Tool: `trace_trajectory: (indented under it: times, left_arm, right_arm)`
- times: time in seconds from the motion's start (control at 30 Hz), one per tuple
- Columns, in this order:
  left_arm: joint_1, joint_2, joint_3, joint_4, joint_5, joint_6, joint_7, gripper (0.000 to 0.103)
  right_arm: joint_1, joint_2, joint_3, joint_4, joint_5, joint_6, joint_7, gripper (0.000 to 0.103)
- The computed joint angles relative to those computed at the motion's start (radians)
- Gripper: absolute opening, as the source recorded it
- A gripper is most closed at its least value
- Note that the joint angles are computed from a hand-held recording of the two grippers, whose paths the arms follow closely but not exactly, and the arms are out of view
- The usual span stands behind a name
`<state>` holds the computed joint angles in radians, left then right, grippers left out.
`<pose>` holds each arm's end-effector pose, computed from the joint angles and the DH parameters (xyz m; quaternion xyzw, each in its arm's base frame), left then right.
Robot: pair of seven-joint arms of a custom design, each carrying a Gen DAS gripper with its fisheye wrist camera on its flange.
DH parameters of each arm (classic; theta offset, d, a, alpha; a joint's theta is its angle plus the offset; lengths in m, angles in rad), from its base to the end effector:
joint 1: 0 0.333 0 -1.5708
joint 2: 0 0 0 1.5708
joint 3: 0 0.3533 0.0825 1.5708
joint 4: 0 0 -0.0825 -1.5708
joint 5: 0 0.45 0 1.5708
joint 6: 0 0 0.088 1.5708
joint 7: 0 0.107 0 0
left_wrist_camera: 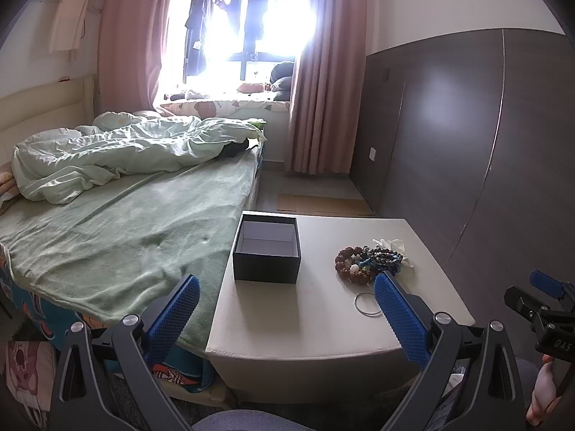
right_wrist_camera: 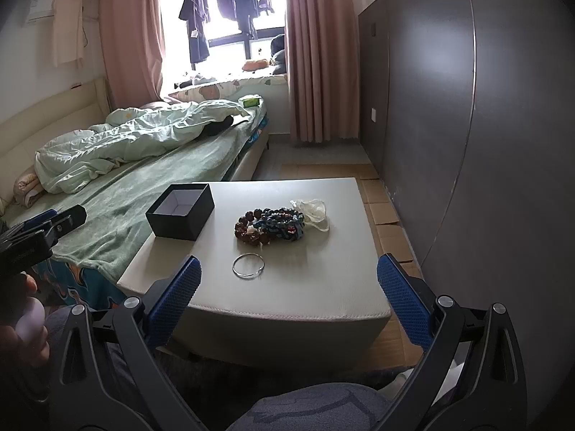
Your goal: Organize jewelry
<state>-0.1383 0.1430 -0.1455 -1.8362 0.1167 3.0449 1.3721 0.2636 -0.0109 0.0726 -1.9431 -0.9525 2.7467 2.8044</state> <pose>0.6841 -0.2022 0.5939 -0.5512 0.6612 -0.4214 0.2852 0.6132 0.2491 0.5800 -0.5705 0.6648 -0.3300 0.3517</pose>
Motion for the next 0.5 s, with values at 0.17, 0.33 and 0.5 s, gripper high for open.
trace_trajectory:
  times: [0.17, 0.33, 0.5]
  left_arm:
    - [0.000, 0.000, -0.002, -0.003, -0.003, 0.003, 0.006, 0.094]
    - [-0.006, 0.002, 0.002, 0.002, 0.008, -0.002, -0.005, 0.094]
    - [-0.007, 0.002, 0.004, 0.004, 0.016, -0.009, -0.008, 0.094]
  right_arm:
    - [-0.003, -0.007, 0.000, -0.007, 0.000, 0.006, 0.006, 0.098]
    - [-0.006, -0.009, 0.001, -0.012, -0.009, 0.015, 0.021, 0.098]
    - [-0.011, -0.015, 0.002, -0.020, -0.028, 0.028, 0.037, 0.098]
